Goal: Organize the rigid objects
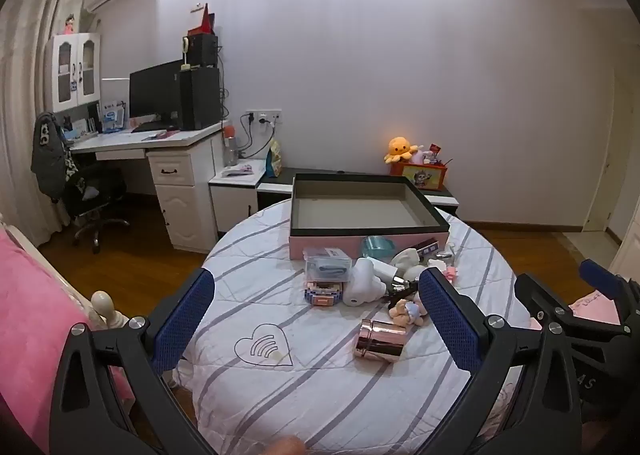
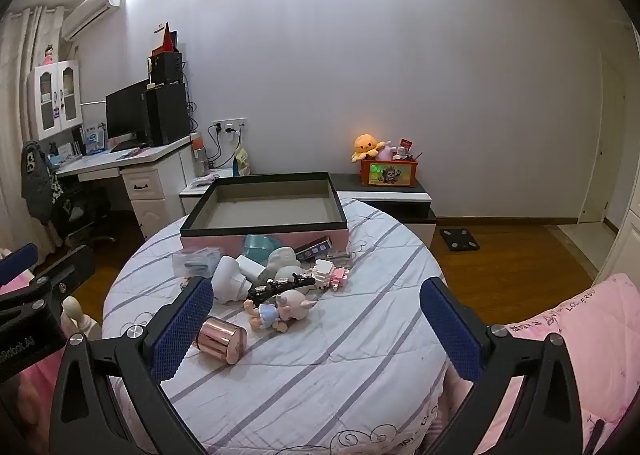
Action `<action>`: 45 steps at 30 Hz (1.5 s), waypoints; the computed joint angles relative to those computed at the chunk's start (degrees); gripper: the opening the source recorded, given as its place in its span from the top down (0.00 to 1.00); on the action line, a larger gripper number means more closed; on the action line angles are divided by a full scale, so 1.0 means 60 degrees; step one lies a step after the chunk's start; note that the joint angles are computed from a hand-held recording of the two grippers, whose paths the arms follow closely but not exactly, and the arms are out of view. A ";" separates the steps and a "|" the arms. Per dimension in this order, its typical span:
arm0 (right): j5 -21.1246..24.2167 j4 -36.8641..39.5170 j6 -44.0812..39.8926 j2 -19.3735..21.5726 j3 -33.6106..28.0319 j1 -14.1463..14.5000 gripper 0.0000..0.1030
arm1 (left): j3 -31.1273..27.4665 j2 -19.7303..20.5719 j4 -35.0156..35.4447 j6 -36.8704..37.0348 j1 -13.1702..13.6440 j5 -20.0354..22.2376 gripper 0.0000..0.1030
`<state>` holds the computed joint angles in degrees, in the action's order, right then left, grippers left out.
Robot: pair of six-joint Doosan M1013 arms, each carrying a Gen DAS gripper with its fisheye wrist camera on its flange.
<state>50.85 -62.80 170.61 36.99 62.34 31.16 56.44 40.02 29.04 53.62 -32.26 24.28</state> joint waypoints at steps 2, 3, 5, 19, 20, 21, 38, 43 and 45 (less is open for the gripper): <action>-0.0012 -0.0002 0.0022 -0.0003 0.0005 0.0000 0.00 | 0.0003 0.0003 0.0060 -0.0007 0.0005 -0.0028 0.00; -0.0015 0.0038 -0.0007 -0.0005 0.0000 -0.0002 0.00 | -0.0009 0.0007 -0.0115 0.0139 0.0027 -0.0056 0.00; -0.0013 0.0050 -0.0004 -0.0007 -0.0001 -0.0001 0.00 | -0.0021 0.0019 0.0647 -0.0237 -0.0038 0.0042 0.00; 0.0027 -0.0061 0.0082 -0.0036 0.0020 0.0025 0.00 | 0.0150 -0.0111 0.0149 -0.0056 0.0035 -0.0397 0.00; 0.0037 -0.0064 0.0084 -0.0038 0.0019 0.0025 0.00 | 0.0149 -0.0114 0.0153 -0.0062 0.0035 -0.0405 0.00; 0.0045 -0.0093 0.0117 -0.0082 0.0076 0.0041 0.00 | 0.0144 -0.0116 0.0198 -0.0104 0.0032 -0.0405 0.00; -0.0030 -0.0068 0.0092 -0.0106 0.0080 0.0016 0.00 | 0.0172 -0.0155 0.0475 -0.0427 0.0038 -0.0591 0.00; -0.0051 -0.0176 0.0214 -0.0119 0.0161 0.0042 0.00 | 0.0155 -0.0142 0.0432 -0.0378 0.0039 -0.0602 0.00; -0.0051 -0.0186 0.0215 -0.0126 0.0164 0.0033 0.00 | 0.0139 -0.0138 0.0365 -0.0319 0.0039 -0.0587 0.00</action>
